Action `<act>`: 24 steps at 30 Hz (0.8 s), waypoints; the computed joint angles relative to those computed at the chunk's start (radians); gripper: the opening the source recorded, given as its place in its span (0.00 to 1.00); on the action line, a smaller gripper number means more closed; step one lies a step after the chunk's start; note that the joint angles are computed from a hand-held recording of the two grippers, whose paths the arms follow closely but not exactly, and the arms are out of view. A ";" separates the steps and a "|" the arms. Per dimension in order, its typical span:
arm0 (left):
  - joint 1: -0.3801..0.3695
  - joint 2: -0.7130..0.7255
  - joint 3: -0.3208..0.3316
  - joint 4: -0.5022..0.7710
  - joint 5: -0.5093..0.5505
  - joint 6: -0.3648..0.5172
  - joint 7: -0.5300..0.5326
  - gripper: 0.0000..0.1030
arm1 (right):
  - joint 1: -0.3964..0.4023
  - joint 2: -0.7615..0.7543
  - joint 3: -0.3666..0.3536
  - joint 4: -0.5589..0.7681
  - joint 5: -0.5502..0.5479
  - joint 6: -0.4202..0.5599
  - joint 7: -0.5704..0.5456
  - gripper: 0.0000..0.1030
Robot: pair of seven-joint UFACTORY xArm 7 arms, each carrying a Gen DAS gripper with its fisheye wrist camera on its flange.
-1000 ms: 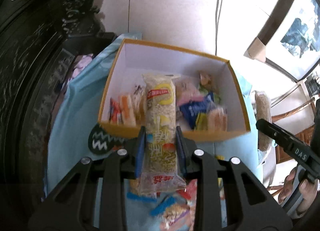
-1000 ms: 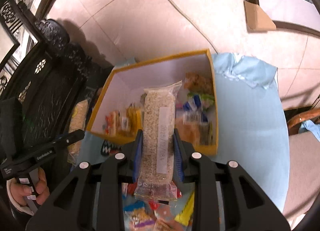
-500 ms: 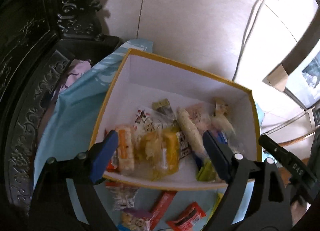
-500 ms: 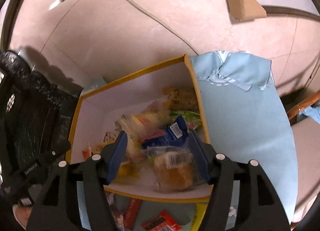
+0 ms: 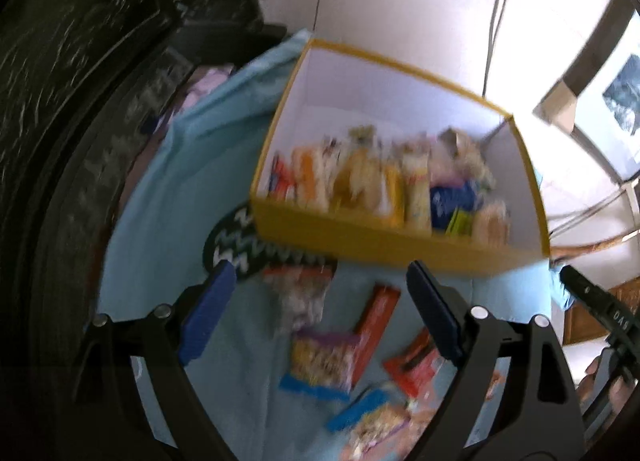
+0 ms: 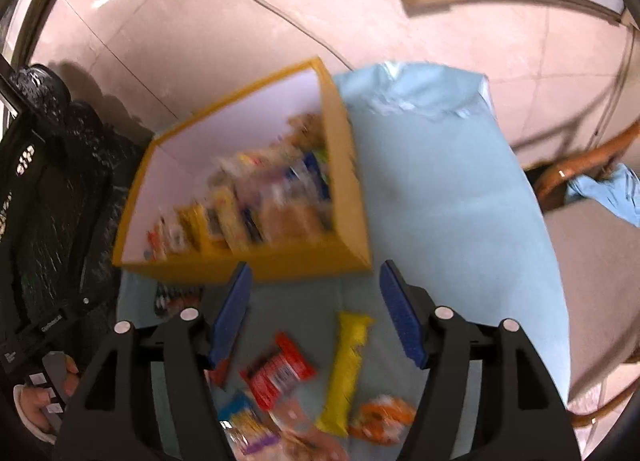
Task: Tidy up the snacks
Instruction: 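Open both tools over the yellow box to drop the rice stick and oat bar, then grasp the red chocolate bar with the left tool while the right tool grasps the yellow bar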
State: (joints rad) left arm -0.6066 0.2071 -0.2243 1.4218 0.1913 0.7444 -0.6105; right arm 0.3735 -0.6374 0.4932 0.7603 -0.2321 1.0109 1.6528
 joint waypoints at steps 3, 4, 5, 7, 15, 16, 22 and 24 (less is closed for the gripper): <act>0.007 -0.070 -0.010 -0.111 -0.023 -0.004 0.001 0.87 | 0.031 -0.008 0.034 -0.009 0.037 0.056 0.042 0.73; 0.012 -0.094 -0.018 -0.152 -0.044 -0.005 0.007 0.87 | 0.049 -0.001 0.042 -0.013 0.055 0.060 0.050 0.73; 0.014 -0.112 -0.024 -0.183 -0.056 -0.002 0.011 0.87 | 0.060 0.010 0.050 -0.012 0.062 0.060 0.058 0.73; 0.017 -0.141 -0.035 -0.237 -0.077 0.002 0.017 0.87 | 0.080 0.044 0.064 -0.003 0.068 0.062 0.069 0.74; 0.016 -0.205 -0.066 -0.356 -0.105 0.008 0.014 0.87 | 0.174 0.170 0.063 0.015 0.071 0.036 0.112 0.73; 0.015 -0.210 -0.068 -0.364 -0.111 0.009 0.014 0.87 | 0.183 0.183 0.059 0.017 0.064 0.025 0.107 0.73; 0.009 -0.207 -0.076 -0.369 -0.108 0.027 0.003 0.87 | 0.213 0.302 0.019 0.072 0.001 0.038 0.035 0.73; 0.007 -0.206 -0.077 -0.368 -0.100 0.035 -0.004 0.87 | 0.220 0.348 -0.004 0.086 -0.009 0.036 0.002 0.73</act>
